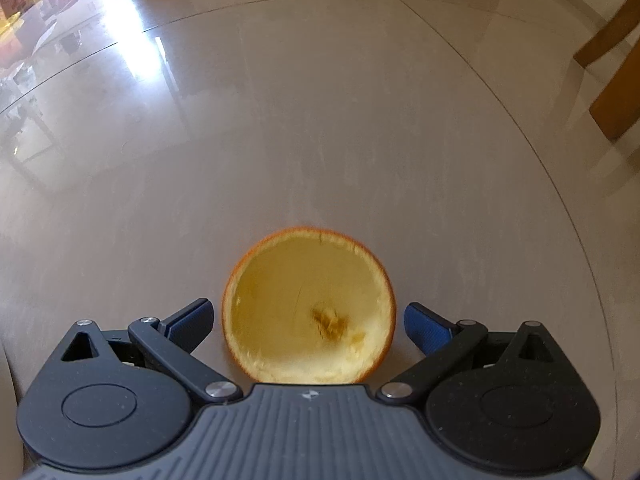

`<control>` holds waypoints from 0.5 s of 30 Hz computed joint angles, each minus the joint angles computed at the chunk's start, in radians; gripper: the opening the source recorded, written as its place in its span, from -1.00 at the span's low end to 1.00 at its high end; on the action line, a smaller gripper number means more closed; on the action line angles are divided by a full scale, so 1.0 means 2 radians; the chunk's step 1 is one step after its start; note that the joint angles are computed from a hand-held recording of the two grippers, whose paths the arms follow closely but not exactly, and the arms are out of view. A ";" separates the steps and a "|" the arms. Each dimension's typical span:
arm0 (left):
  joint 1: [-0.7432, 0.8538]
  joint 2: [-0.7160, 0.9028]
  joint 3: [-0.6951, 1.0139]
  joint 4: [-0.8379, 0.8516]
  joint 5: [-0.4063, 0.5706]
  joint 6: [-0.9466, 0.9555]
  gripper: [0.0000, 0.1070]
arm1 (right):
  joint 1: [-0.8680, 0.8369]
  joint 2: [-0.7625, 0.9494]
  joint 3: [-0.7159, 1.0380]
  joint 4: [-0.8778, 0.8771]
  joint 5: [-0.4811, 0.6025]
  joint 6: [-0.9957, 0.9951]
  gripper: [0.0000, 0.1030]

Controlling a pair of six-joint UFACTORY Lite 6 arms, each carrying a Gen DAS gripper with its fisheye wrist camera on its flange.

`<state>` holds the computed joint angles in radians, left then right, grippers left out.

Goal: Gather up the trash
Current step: 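Lower the open right gripper to the empty orange peel half, then close the right gripper on the orange peel rim and lift it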

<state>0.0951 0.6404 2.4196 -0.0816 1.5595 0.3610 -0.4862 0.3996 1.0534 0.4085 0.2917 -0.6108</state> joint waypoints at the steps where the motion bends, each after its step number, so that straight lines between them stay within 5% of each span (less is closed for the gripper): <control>1: 0.000 0.000 0.000 0.000 0.000 0.000 -0.72 | 0.000 0.003 0.006 -0.002 0.002 0.002 0.97; 15: 0.003 0.014 0.025 -0.003 0.013 -0.002 -0.72 | 0.017 0.008 0.055 -0.080 0.057 0.085 0.55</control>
<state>0.1004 0.6682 2.4690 -0.0871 1.5859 0.3570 -0.4525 0.4146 1.1629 0.2490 0.4049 -0.4400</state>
